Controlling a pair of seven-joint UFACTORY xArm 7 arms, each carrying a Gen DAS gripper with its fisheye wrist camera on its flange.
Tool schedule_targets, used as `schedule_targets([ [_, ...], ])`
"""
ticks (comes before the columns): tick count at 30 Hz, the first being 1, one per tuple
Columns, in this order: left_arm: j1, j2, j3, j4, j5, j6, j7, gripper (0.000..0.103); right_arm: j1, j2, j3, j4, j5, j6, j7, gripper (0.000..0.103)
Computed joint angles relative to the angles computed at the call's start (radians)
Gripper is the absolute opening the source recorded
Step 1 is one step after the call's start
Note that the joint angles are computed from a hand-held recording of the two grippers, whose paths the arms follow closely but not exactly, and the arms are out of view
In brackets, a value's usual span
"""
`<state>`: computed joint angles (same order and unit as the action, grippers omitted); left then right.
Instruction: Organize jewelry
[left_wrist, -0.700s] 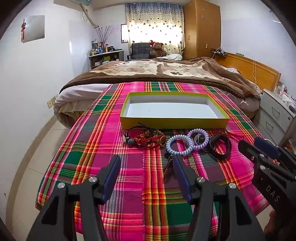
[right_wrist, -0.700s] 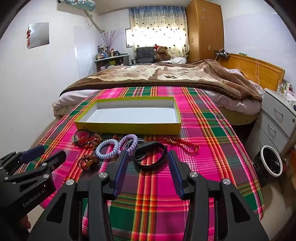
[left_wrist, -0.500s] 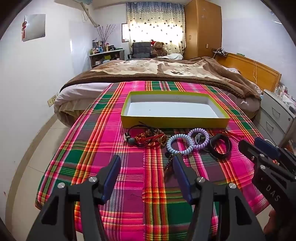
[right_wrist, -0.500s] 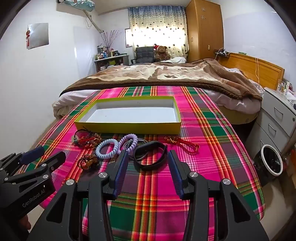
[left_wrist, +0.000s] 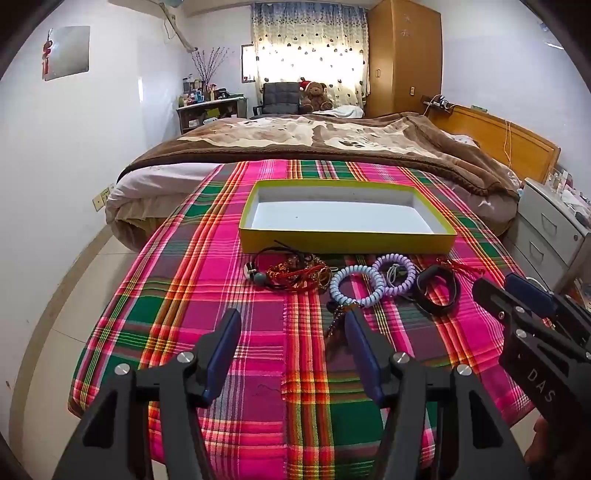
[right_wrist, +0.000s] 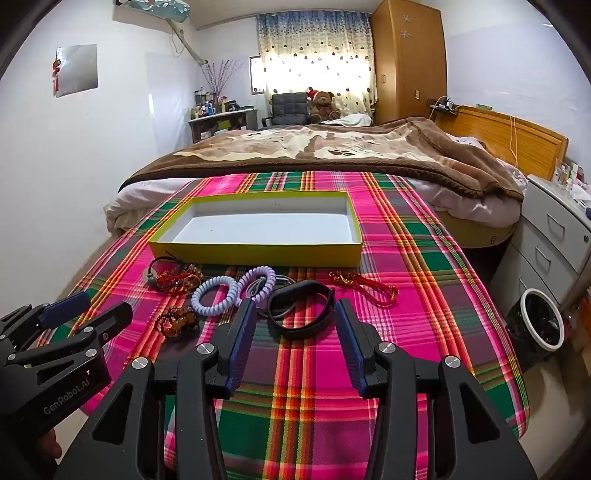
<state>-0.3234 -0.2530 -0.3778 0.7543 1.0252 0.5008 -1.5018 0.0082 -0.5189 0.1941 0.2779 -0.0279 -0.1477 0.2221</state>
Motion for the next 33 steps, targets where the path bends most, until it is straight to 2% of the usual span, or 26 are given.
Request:
schedule_targets([
  [33, -0.008, -0.001, 0.004, -0.004, -0.003, 0.009, -0.002, 0.061, -0.005, -0.004, 0.006, -0.001, -0.006, 0.005, 0.005, 0.045],
])
